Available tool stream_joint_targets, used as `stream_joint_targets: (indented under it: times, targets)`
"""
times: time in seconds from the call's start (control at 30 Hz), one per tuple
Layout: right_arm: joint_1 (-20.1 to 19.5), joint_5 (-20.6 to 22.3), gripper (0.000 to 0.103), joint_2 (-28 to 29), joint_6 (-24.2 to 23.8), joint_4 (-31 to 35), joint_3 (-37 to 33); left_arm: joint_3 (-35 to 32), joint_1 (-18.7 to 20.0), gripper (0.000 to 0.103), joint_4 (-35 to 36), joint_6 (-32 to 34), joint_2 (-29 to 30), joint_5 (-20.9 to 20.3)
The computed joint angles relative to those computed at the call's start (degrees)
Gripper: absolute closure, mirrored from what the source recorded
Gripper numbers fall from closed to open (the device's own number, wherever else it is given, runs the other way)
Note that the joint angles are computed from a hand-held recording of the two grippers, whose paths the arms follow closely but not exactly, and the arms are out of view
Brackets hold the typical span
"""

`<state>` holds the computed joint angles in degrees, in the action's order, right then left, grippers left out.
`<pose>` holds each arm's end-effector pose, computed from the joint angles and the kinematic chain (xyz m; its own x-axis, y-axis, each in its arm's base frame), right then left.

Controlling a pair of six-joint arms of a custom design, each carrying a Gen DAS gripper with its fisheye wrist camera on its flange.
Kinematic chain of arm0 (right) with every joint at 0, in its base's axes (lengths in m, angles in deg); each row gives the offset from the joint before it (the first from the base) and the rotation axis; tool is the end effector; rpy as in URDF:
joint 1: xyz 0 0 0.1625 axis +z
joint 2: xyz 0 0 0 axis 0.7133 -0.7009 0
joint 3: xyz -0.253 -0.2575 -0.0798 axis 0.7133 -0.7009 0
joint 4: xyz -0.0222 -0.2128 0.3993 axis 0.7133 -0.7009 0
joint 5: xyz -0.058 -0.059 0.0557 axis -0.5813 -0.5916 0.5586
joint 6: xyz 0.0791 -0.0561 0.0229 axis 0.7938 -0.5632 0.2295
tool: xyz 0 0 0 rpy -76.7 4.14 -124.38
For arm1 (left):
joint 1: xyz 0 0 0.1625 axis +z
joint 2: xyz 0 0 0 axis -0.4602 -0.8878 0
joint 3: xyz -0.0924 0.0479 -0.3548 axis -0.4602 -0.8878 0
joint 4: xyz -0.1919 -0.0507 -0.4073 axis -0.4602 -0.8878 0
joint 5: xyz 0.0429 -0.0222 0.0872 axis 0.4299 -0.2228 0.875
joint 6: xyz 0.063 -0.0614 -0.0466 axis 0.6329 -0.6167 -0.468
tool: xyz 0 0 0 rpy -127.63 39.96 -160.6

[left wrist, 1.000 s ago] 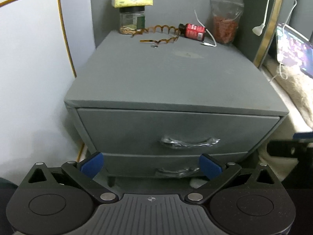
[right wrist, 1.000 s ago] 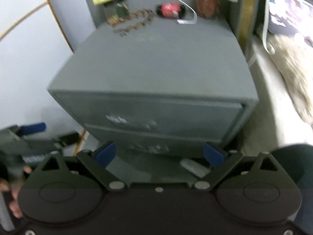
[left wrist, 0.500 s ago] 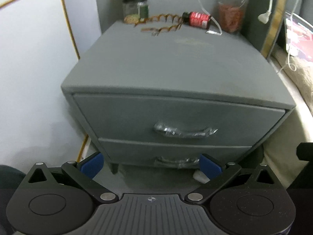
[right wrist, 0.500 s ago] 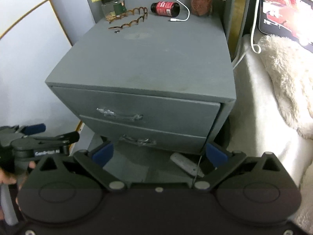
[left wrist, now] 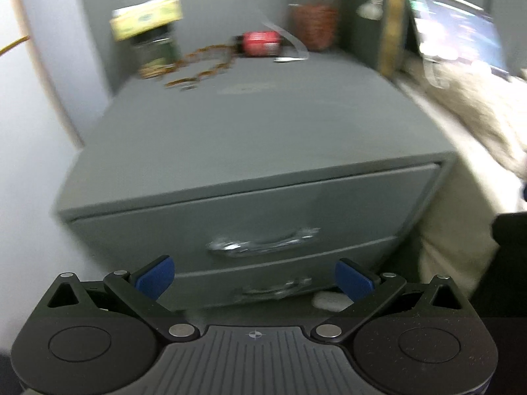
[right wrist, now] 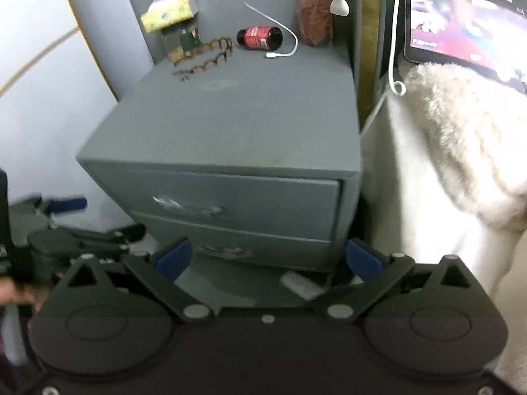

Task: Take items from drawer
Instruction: 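Move both tools toward the nightstand's upper drawer handle, then grasp the upper drawer handle with the left gripper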

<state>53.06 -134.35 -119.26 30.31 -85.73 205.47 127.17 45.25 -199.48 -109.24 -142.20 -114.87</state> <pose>0.1498 -0.4166 0.3577 -0.8093 -0.1683 0.5628 -0.4336 0.8175 -0.3791 -0.3580 -0.3357 0.0500 -0.6177 0.1905 -0.7630 0.6008 0.7403 -0.3016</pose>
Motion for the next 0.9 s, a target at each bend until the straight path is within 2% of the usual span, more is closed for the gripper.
stream_joint_targets:
  times: [0.07, 0.2, 0.3, 0.47, 0.67, 0.73, 0.87, 0.9]
  targets:
    - [-2.6, 4.8, 0.003, -1.3, 2.9, 2.6, -0.3, -0.5, 1.4, 0.009, -4.0, 5.1, 2.0, 0.1]
    - [-3.8, 7.9, 0.003, -1.0, 3.2, 4.7, -0.9, -1.9, 3.8, 0.011, -10.9, 15.2, 7.0, 2.1]
    - [-4.1, 9.4, 0.003, -0.6, 2.7, 5.9, -1.2, -2.7, 5.5, 0.011, -16.5, 23.3, 10.0, 1.9]
    - [-4.5, 10.2, 0.004, 0.1, 5.2, 5.2, -1.4, -3.4, 6.6, 0.011, -20.7, 28.5, 12.3, 0.2]
    - [-4.4, 11.5, 0.005, 0.3, 3.3, 8.2, -2.1, -3.0, 6.4, 0.011, -27.4, 39.9, 15.6, -1.5]
    - [-4.7, 12.3, 0.005, -0.7, 3.8, 7.1, -1.3, -2.9, 6.5, 0.012, -28.6, 42.6, 16.3, -1.8]
    - [-4.9, 12.7, 0.005, -1.9, 4.5, 3.8, 0.3, -3.9, 8.1, 0.026, -28.6, 45.6, 17.9, -2.4]
    - [-5.0, 12.6, 0.005, -2.0, 4.6, 3.5, 0.4, -4.5, 8.5, 0.038, -27.0, 45.4, 18.4, -2.6]
